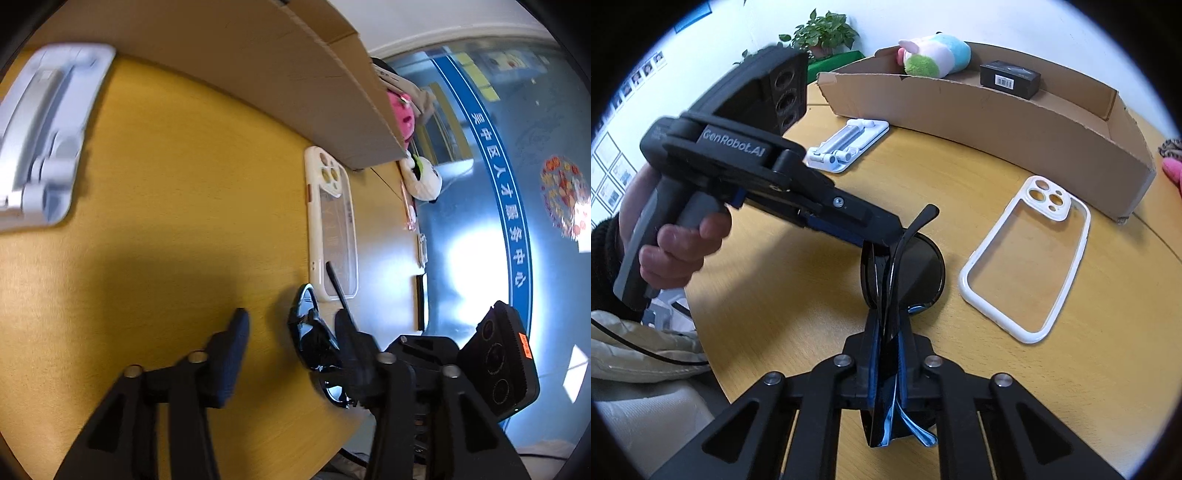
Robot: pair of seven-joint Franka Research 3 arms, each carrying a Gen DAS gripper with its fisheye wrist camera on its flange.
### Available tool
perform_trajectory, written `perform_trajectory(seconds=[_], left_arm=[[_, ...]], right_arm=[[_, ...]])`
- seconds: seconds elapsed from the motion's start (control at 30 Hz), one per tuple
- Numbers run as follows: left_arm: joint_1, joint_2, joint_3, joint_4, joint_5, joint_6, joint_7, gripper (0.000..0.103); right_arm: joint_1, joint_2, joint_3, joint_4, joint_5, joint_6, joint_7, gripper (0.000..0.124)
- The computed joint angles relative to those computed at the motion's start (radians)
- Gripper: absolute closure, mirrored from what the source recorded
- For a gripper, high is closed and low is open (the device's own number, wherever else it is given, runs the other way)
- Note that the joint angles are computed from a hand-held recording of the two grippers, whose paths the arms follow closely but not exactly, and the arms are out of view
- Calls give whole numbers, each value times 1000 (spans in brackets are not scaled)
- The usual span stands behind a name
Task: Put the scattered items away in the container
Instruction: 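Close both grippers on the black sunglasses from opposite sides, then lift the sunglasses with both grippers and carry them over the box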
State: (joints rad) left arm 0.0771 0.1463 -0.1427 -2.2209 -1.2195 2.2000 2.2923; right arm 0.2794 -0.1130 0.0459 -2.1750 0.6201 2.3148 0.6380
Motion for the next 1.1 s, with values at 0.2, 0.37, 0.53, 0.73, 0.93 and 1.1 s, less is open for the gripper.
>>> perform_trajectory(seconds=[0.2,0.37,0.53,0.73,0.93,1.1], left_arm=[[3,36,-13,28,-34,-99,10,36],[-3,48,-20,40,-9,-90,-17,67],[1,20,-14,45,-13,-72,-11,74],[-8,4,-7,133,53,-34,-22,75],[-4,51,-14,345,147,-27,-41,76],[-1,136,-39,577,283,-6,-81,76]], right_arm=[[8,-8,6,-13,15,23,-1,116],[18,-1,11,-8,16,47,-5,116],[24,3,12,9,31,69,2,116],[32,29,18,93,33,104,14,116],[28,97,24,263,11,133,35,116],[6,232,30,525,-6,88,93,117]])
